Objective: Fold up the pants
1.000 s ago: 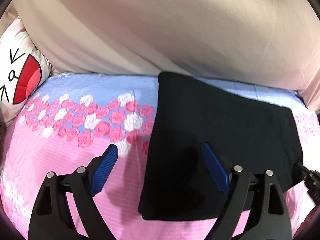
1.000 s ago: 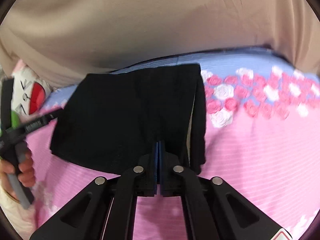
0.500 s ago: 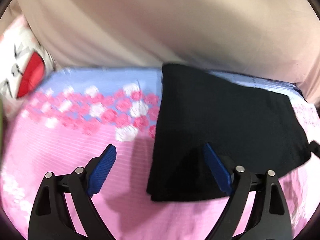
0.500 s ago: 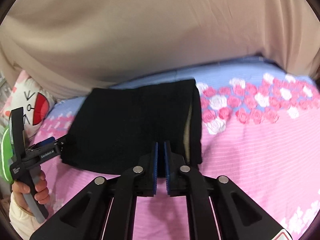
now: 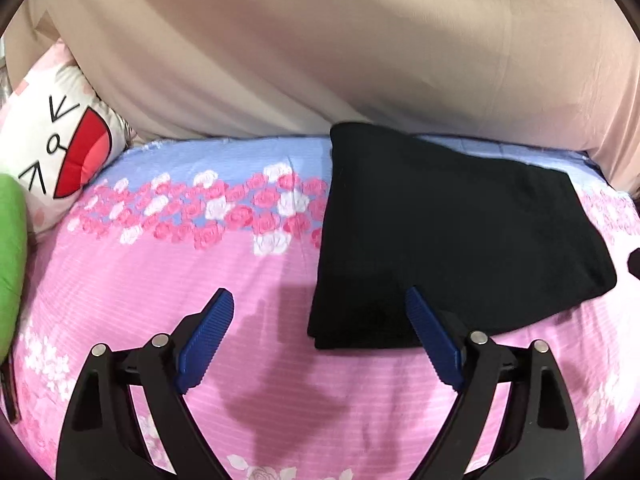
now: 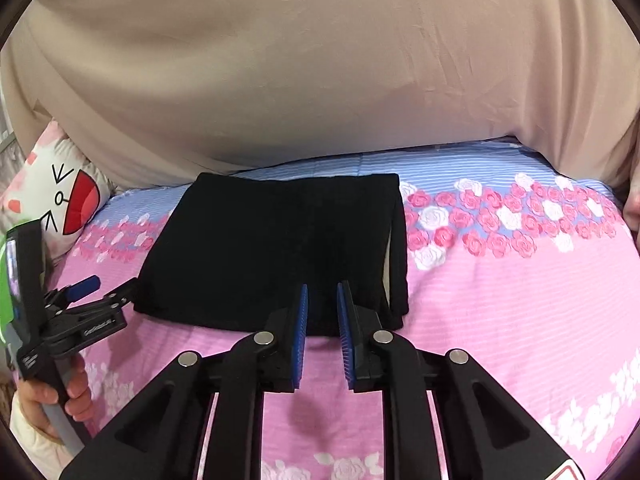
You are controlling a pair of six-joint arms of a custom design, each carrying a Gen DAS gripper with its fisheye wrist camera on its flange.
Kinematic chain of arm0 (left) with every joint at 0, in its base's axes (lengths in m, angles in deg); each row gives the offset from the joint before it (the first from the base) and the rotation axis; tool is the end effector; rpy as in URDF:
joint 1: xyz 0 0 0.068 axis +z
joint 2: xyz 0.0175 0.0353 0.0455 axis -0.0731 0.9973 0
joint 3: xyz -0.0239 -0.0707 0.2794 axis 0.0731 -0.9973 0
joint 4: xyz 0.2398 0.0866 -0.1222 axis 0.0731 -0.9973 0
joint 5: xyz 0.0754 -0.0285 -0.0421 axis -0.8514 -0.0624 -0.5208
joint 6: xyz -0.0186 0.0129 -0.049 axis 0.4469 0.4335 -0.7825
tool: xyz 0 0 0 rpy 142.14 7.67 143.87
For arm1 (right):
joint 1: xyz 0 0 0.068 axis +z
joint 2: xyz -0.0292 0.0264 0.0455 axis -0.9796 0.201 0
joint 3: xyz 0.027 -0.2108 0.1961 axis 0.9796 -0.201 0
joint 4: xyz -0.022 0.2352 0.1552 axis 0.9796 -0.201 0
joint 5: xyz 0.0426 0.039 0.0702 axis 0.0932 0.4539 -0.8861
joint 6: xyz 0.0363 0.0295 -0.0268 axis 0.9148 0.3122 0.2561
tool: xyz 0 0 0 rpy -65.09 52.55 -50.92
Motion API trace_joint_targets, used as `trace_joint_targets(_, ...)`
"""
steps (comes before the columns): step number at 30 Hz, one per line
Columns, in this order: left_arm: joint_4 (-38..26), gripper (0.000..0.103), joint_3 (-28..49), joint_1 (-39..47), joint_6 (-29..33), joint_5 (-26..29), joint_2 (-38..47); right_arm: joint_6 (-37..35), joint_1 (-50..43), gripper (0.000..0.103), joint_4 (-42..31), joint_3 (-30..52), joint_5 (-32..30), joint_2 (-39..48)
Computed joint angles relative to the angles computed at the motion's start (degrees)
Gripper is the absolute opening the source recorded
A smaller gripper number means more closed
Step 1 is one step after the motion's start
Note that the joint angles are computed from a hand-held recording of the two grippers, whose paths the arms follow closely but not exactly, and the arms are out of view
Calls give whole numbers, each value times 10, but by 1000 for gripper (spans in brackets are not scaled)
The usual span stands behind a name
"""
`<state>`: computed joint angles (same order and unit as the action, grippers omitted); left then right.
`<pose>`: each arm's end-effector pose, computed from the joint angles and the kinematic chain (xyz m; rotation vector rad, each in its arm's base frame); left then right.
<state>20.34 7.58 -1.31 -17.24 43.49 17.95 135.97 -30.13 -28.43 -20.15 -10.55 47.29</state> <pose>0.3692 0.0065 0.1431 0.6478 2.2699 -0.1693 0.2149 0.2027 0.1534 0.7527 2.1460 -0.0489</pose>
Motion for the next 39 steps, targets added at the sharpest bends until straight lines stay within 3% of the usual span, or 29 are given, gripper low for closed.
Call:
trace_joint_targets(1,-5,86,10,-6,-10,2,-3,-16,-12,16,15,-3,-4,-3)
trace_joint_targets(3,-29,92,40,-15,-28,8,3,-60,-46,26,60,-14,-24,-10)
trace_joint_targets(5,-109,98,117,-25,-42,28,44,-78,-77,60,65,-11,-31,-3)
trace_joint_targets(7,-227,98,226,-30,-36,57,122,-85,-117,67,65,-16,-43,12)
trace_joint_targets(10,-323,97,348,-25,-57,83,233,-119,-177,67,153,-64,-118,28)
trace_joint_targets(11,-348,94,378,-24,-59,91,260,-134,-192,67,204,-85,-148,34)
trace_joint_targets(12,-372,93,405,-22,-58,111,287,-158,-214,69,301,-121,-200,43)
trace_joint_targets(13,-360,84,403,-19,-56,126,287,-166,-232,66,371,-144,-239,55)
trace_joint_targets(14,-401,59,431,-21,-31,151,303,-170,-245,57,419,-159,-263,63)
trace_joint_targets(15,-416,53,442,-23,-34,151,307,-175,-254,48,444,-167,-279,65)
trace_joint_targets(17,-433,36,447,-22,-37,157,295,-174,-263,34,461,-183,-301,42)
trace_joint_targets(19,-460,34,443,-14,-11,174,272,-172,-244,31,445,-204,-295,-24)
trace_joint_targets(22,-507,35,414,6,53,181,233,-155,-179,33,369,-220,-226,-115)
trace_joint_targets(24,-492,41,391,-6,61,141,240,-128,-180,36,347,-210,-232,-63)
trace_joint_targets(25,-462,46,375,-13,41,118,244,-110,-184,45,358,-202,-247,-13)
trace_joint_targets(27,-417,49,345,-10,21,127,236,-87,-169,45,440,-239,-224,2)
trace_joint_targets(29,-404,50,325,-6,20,126,212,-43,-130,39,341,-229,-170,-63)
trace_joint_targets(30,-385,51,304,-3,18,123,195,-18,-84,34,237,-195,-97,-91)
trace_joint_targets(32,-345,54,280,-9,11,105,181,-7,-31,20,158,-147,-38,-91)
trace_joint_targets(35,-232,75,219,-29,-15,51,156,-50,-67,1,160,-96,-96,4)
trace_joint_targets(37,-216,75,187,-20,-17,49,128,-18,-50,2,112,-73,-66,29)
trace_joint_targets(39,-148,74,101,-4,-3,39,46,50,0,11,42,-59,-36,-11)
